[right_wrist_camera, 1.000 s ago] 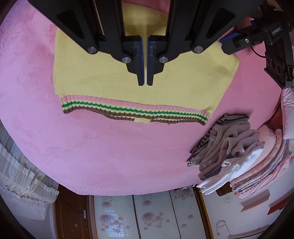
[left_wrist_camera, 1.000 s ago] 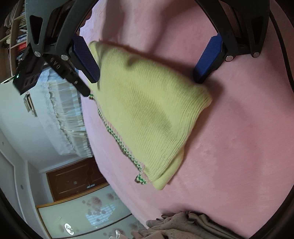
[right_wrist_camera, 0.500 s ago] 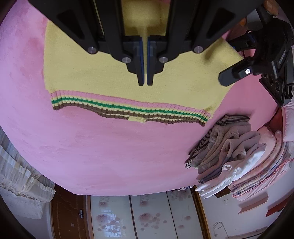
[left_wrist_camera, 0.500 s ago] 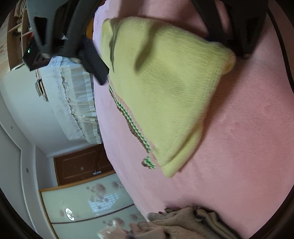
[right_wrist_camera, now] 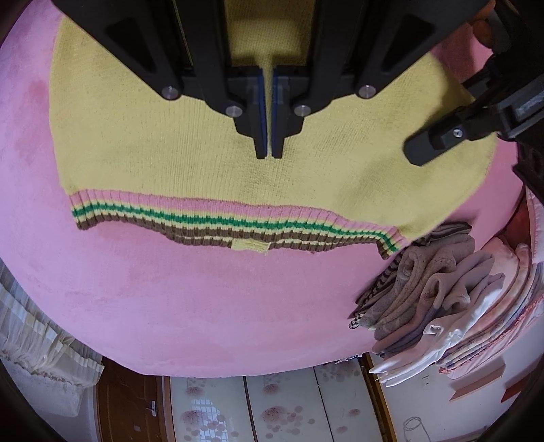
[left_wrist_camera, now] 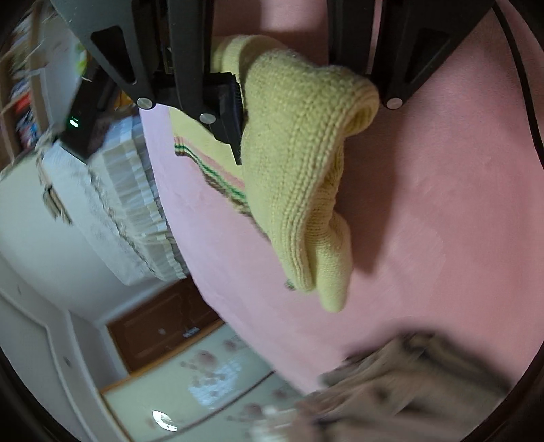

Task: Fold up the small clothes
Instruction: 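Grasp one end of the yellow cardigan with the left gripper and lift it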

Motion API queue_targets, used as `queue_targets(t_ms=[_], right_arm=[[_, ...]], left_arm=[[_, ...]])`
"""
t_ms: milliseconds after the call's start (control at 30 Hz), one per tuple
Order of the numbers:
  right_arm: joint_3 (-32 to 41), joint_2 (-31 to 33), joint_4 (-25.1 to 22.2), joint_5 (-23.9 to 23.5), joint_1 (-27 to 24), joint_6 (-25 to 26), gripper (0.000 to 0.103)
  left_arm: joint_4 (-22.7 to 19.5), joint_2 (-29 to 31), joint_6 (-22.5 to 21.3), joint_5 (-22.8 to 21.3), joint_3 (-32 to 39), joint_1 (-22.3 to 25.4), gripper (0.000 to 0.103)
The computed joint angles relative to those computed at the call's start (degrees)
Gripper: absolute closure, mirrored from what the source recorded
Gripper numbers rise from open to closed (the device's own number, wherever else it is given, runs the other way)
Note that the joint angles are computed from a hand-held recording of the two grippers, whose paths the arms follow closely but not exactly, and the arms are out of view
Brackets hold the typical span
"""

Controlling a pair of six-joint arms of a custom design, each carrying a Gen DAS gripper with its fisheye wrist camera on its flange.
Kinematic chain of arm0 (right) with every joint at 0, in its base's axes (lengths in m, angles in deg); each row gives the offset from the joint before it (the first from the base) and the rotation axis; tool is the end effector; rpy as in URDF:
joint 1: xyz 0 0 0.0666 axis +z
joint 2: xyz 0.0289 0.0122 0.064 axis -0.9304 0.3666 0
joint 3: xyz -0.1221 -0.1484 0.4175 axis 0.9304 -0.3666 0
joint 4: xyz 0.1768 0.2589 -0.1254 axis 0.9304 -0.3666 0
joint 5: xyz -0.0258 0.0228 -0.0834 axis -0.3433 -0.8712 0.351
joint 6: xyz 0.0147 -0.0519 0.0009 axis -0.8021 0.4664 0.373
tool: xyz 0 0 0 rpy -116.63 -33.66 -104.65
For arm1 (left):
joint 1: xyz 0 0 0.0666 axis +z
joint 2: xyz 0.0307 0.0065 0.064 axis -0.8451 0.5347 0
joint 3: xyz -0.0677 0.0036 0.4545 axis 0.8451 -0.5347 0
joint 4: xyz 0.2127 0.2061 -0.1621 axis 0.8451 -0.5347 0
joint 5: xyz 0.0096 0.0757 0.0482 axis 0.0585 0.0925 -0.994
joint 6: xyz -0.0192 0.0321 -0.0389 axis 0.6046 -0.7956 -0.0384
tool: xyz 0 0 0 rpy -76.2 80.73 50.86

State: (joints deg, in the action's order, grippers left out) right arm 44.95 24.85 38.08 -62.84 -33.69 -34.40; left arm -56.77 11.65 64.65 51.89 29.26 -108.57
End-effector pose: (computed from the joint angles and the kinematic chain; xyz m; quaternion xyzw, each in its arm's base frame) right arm 0.3533 0.2423 0.4867 -0.1120 0.9395 0.1213 0.3002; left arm 0.3203 -0.3778 0.4563 -0.1996 0.8479 -0.3380 0.3563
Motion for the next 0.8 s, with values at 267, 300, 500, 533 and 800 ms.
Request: queue_targets(t_ms=[267,300,500,533,800], right_arm=[[-1.4,-1.2,1.6,-6.2,-2.6,-1.5,0.100],[-1.3,-1.3,1.3,-6.8,-2.9,-1.6,0.100],[-2.7,-4.6,1.9,-12.0,-5.9,-3.0,0.100],[-3.1,-5.4,2.0,-12.6,-6.5,-3.0,0.100],[-7.9,-9.3,3.8,-19.4,-8.4,-2.7,0.101]], left_arm=[[-11.6,4.2,-12.5,-4.8,13.1,-2.9,0.080],[-13.3,4.9,-13.4,-5.3,14.8,-2.9,0.080],[-23.9,9.3,-17.5,-8.6,25.0,-4.2,0.080],[-24.6,9.7,-17.6,-8.5,25.8,-4.3,0.080],[-28.1,11.0,-14.9,-5.9,29.6,-3.8,0.080]])
